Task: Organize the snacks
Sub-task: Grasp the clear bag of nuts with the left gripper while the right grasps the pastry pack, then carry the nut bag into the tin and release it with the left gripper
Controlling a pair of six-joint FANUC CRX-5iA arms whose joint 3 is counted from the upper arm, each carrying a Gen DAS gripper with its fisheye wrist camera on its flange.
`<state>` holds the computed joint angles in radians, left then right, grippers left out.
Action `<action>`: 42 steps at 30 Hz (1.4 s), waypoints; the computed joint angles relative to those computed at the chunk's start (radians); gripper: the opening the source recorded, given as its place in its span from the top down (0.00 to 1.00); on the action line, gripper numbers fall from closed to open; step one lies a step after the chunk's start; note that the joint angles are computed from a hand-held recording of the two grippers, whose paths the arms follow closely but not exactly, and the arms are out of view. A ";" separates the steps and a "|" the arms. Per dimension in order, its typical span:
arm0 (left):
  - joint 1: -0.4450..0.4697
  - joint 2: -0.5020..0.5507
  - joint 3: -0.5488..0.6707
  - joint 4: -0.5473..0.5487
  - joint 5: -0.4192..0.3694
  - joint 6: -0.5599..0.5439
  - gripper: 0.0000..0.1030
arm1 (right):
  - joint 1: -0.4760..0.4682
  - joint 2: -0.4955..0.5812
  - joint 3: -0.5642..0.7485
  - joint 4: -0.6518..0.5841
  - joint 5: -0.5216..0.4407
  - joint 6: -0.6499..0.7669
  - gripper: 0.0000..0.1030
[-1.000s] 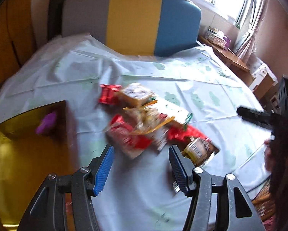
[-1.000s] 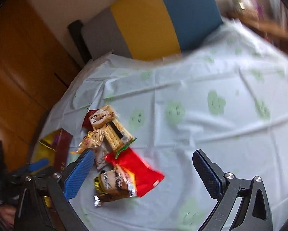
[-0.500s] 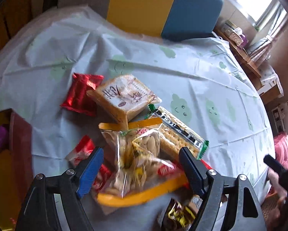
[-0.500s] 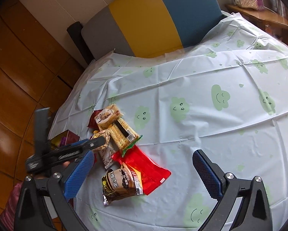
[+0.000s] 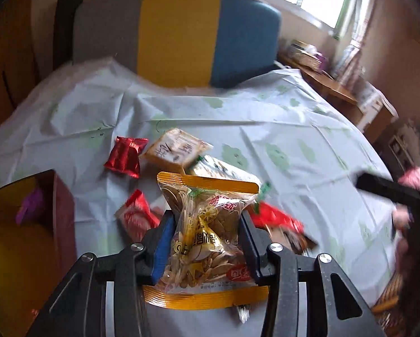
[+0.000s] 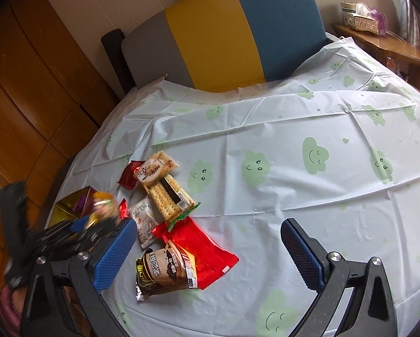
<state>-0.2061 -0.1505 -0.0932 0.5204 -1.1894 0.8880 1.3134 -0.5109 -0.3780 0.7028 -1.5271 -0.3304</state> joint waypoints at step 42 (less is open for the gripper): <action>0.150 -0.260 -0.398 0.125 -0.008 -0.280 0.52 | -0.631 0.557 0.454 -0.511 0.392 0.426 0.26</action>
